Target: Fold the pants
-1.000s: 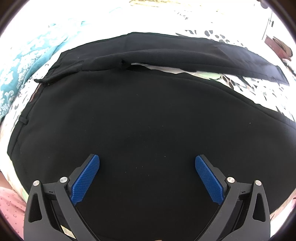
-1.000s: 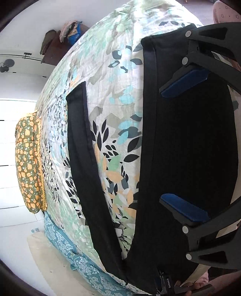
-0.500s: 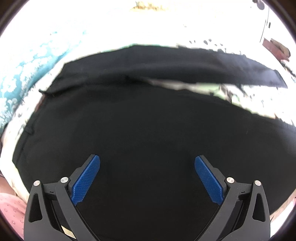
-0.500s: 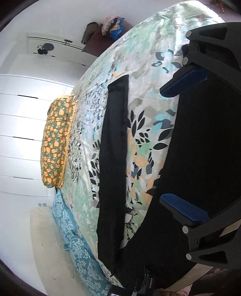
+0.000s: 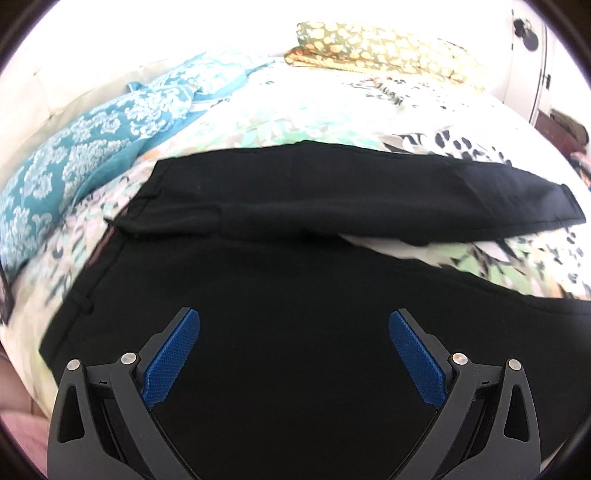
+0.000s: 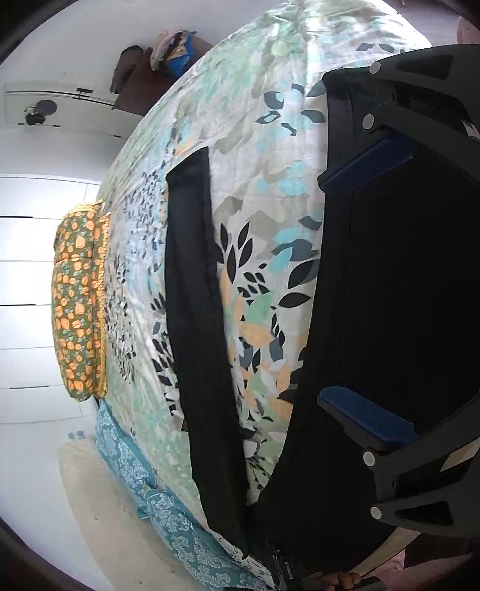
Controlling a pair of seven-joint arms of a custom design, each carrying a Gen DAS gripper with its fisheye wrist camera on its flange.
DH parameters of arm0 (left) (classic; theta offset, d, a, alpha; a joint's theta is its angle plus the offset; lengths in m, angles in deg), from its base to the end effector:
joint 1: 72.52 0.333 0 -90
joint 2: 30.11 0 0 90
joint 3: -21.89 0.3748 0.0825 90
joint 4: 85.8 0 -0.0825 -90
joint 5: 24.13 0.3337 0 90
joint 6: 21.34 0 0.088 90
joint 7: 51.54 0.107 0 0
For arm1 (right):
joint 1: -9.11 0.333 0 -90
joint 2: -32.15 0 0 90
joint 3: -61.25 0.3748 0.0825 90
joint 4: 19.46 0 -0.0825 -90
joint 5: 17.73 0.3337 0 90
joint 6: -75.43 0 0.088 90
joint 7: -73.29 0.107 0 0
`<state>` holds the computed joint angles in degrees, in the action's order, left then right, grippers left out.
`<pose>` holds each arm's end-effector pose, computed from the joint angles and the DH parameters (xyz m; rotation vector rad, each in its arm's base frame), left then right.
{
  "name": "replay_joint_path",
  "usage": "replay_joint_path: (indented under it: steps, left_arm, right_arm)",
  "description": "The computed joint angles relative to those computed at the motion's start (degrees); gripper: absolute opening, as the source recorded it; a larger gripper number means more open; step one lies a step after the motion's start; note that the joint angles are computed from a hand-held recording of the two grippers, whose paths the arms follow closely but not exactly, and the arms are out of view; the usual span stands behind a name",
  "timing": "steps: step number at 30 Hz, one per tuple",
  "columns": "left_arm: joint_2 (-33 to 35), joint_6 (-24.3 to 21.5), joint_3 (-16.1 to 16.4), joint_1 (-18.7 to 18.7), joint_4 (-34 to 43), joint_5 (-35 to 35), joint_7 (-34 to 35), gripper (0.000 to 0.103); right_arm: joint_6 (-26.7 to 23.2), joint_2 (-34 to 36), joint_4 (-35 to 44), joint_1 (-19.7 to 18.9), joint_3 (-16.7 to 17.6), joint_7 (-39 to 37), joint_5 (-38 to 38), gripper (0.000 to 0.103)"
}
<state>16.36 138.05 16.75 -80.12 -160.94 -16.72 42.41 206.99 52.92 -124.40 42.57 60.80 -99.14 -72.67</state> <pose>0.7756 -0.1544 0.3975 -1.5001 2.1367 -0.6550 0.5402 0.3305 0.4365 -1.3548 2.2770 -0.9205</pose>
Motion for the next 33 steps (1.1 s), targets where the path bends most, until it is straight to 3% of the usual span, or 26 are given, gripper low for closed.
replay_joint_path:
  steps: [2,3,6,8,10,12,14,16,18,19,22,27,29,31,32,33]
  left_arm:
    - [2.41,-0.57,2.25,-1.37,3.88,1.22,-1.32,0.102]
    - [3.39,-1.1,2.69,-1.54,5.36,1.5,-1.8,0.102]
    - [6.59,-5.86,3.57,-1.72,10.41,1.78,-3.72,0.102]
    - [8.35,-9.21,2.0,-0.71,12.97,0.9,-3.58,0.103]
    - [8.6,-7.92,0.39,0.56,12.6,-0.26,-3.26,0.103]
    - [8.89,-7.37,0.0,0.88,12.56,-0.65,-2.99,0.103]
    - [8.95,-6.3,0.28,0.67,12.08,-0.6,-3.19,0.103]
    - [9.09,-5.8,0.35,0.62,12.01,-0.58,-3.17,0.103]
    - [9.33,-5.41,0.1,0.83,12.15,-0.83,-3.0,0.103]
    - [9.4,-5.21,0.07,0.88,12.15,-0.91,-2.96,0.103]
    - [9.7,-4.39,0.34,0.71,12.23,-0.86,-3.06,0.103]
    - [8.67,-2.62,0.34,0.69,9.9,-0.92,-3.41,0.103]
    - [8.53,-2.34,0.32,0.73,9.57,-0.97,-3.4,0.103]
    - [8.35,-1.94,0.61,0.51,9.11,-0.84,-3.65,0.103]
    - [8.24,-1.76,0.74,0.43,8.86,-0.75,-3.75,0.103]
    - [8.19,-1.69,0.86,0.34,8.75,-0.67,-3.88,0.103]
  right_arm:
    - [0.18,-1.75,-1.25,-0.38,-1.03,2.47,-2.02,0.103]
    - [3.26,-3.01,-2.86,-2.07,-1.22,4.25,-1.66,0.103]
    - [15.21,-4.26,-6.93,-11.88,0.16,-4.52,13.78,0.102]
    - [17.53,-4.52,-8.04,-14.57,-1.64,-8.82,17.04,0.101]
    - [17.32,-4.43,-7.29,-16.32,-4.36,-11.26,17.0,0.101]
    - [22.39,-4.15,-7.22,-19.28,-7.34,-9.72,16.57,0.101]
    - [28.86,-2.49,-6.54,-23.7,-8.48,-10.11,21.81,0.101]
    - [32.12,-0.04,-4.16,-25.1,-10.92,-9.3,24.7,0.101]
    - [30.91,3.24,0.28,-26.64,-11.3,-12.28,28.64,0.101]
    - [30.85,5.11,2.41,-28.65,-9.71,-15.82,31.89,0.101]
    - [24.31,11.18,11.1,-32.93,-5.32,-26.21,39.51,0.102]
    - [14.04,19.47,23.66,-33.08,-5.57,-37.4,43.39,0.101]
    - [11.6,21.58,26.69,-34.9,-3.5,-42.31,47.59,0.1]
    - [8.51,23.19,29.49,-35.72,-2.21,-47.55,50.1,0.084]
    - [6.35,23.63,30.88,-34.77,-3.21,-49.18,49.53,0.072]
    - [6.09,23.3,30.68,-33.83,-4.34,-49.96,49.25,0.042]
